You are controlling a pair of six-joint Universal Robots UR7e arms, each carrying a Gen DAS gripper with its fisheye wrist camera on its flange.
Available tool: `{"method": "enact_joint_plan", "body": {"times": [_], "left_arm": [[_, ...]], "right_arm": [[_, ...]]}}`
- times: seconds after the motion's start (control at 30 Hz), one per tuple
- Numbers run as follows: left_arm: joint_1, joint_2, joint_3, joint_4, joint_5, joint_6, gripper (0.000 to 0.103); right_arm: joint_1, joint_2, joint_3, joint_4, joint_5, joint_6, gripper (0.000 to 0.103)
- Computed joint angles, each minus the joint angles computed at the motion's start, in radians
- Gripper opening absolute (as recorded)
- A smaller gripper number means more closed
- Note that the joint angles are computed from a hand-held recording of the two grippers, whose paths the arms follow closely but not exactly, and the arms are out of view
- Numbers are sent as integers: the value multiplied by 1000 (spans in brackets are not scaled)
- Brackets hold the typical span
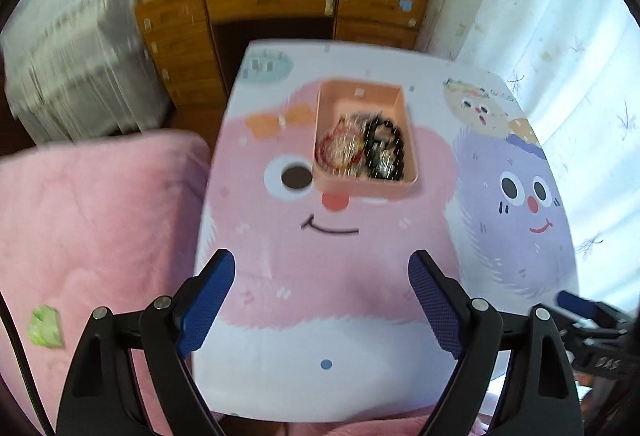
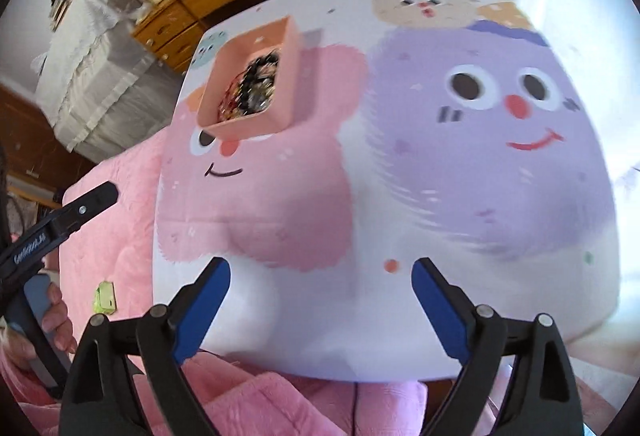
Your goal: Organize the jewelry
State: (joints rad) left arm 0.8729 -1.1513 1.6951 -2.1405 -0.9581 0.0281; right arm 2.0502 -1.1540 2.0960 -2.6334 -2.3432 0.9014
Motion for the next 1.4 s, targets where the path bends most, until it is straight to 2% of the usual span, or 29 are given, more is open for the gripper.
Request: {"method": "enact_joint_plan", "body": {"times": [0.07,0.13,0.23,0.3,0.47,0.63,0.8,0.97,1.4], "left_arm": [[-47,-9,18,-3,33,-6,87],[-78,-10,13,12,18,-26,87],[-124,-7,5,37,-6,-68,88],[-158,-10,16,31,0,-92,93],[-243,-39,102,-52,42,-114,97],[-308,-72,179,-26,81,-218,102],[-338,-93,225,23,85,-310,102],[-352,-111,242,10,91,-340,102],[-355,-140,260,22,97,-351,102]], "right_arm": [[18,-37,5,54,-16,38,93],[37,-71,3,107,-32,57,93],[66,-115,7,146,-68,51,93],[78,-151,16,167,-77,37,93],[104,-217,30,229,-102,26,93],[140,-253,44,277,-134,41,93],[176,-275,70,287,-198,51,94],[207,-266,55,332,-250,34,103],[213,-252,60,307,-237,26,103]]}}
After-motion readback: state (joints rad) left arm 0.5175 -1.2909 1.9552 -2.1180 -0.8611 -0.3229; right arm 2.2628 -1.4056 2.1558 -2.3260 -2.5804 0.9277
